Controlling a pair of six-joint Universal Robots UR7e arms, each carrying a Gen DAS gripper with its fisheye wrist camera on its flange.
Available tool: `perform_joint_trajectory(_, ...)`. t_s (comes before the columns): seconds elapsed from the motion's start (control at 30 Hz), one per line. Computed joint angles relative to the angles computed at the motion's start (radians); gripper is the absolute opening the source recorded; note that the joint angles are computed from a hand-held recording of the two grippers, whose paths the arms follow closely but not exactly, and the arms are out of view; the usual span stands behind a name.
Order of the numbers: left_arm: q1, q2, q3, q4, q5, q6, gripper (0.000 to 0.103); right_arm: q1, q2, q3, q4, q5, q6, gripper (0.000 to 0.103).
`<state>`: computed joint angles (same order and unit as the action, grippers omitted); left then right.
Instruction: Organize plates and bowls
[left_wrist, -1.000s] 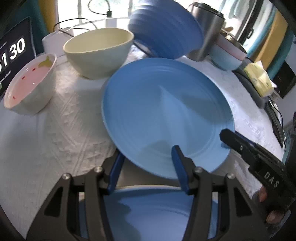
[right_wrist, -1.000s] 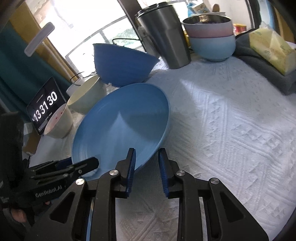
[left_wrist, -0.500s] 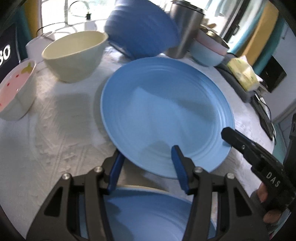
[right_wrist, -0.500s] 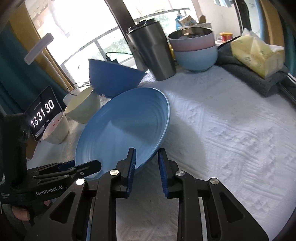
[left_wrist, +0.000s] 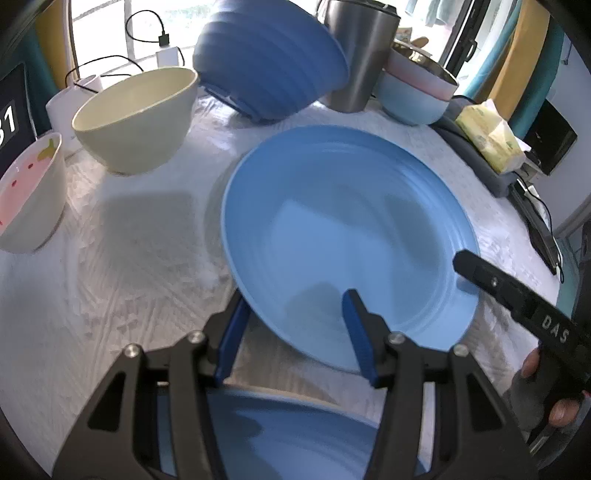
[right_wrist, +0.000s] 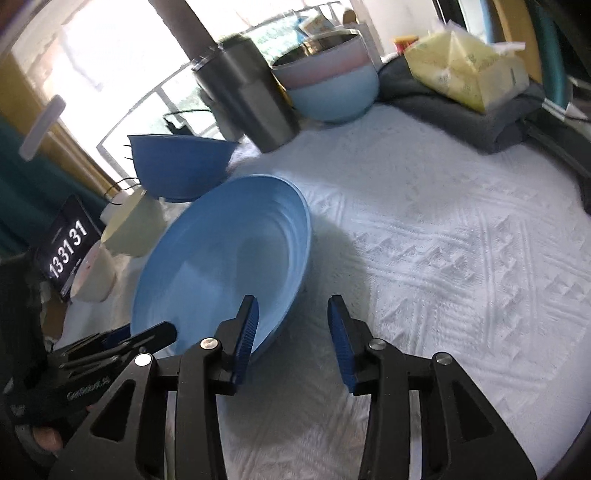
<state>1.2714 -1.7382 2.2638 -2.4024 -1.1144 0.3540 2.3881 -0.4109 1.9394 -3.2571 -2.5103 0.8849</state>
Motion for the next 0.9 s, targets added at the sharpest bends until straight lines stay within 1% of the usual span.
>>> perform_joint_trajectory(0.07,-0.003,0.001,0.007,-0.014,0.002,0.004,0.054,-0.006,0.0,-0.009,0.012,-0.004,-0.007,0.041)
perform_joint_trajectory(0.13,-0.007,0.002,0.017,-0.033,-0.002,0.019,0.054,-0.01,0.007,-0.015,-0.01,0.016,-0.047,0.041)
perform_joint_trajectory(0.2,-0.006,-0.002,0.025,-0.049,-0.005,0.028,0.054,-0.008,0.012,-0.027,0.002,0.023,-0.075,0.035)
perform_joint_trajectory(0.23,-0.005,-0.002,0.025,-0.051,-0.008,0.03,0.053,-0.002,0.015,-0.035,0.029,0.005,-0.066,0.031)
perform_joint_trajectory(0.3,0.001,-0.005,0.02,-0.042,-0.024,0.031,0.053,0.006,0.016,-0.039,0.049,-0.017,-0.058,0.028)
perform_joint_trajectory(0.37,0.005,-0.015,0.016,-0.027,-0.043,0.036,0.053,0.01,0.014,-0.031,0.031,-0.019,-0.059,0.028)
perform_joint_trajectory(0.47,-0.003,-0.037,0.033,-0.034,-0.046,0.055,0.053,0.02,0.017,-0.032,0.027,-0.041,-0.059,0.027)
perform_joint_trajectory(0.6,-0.014,-0.07,0.048,-0.032,-0.054,0.063,0.053,0.046,0.014,-0.039,0.057,-0.08,-0.052,0.027)
perform_joint_trajectory(0.9,-0.051,-0.155,0.064,-0.004,-0.064,0.084,0.053,0.089,0.001,-0.049,0.088,-0.118,-0.05,0.027)
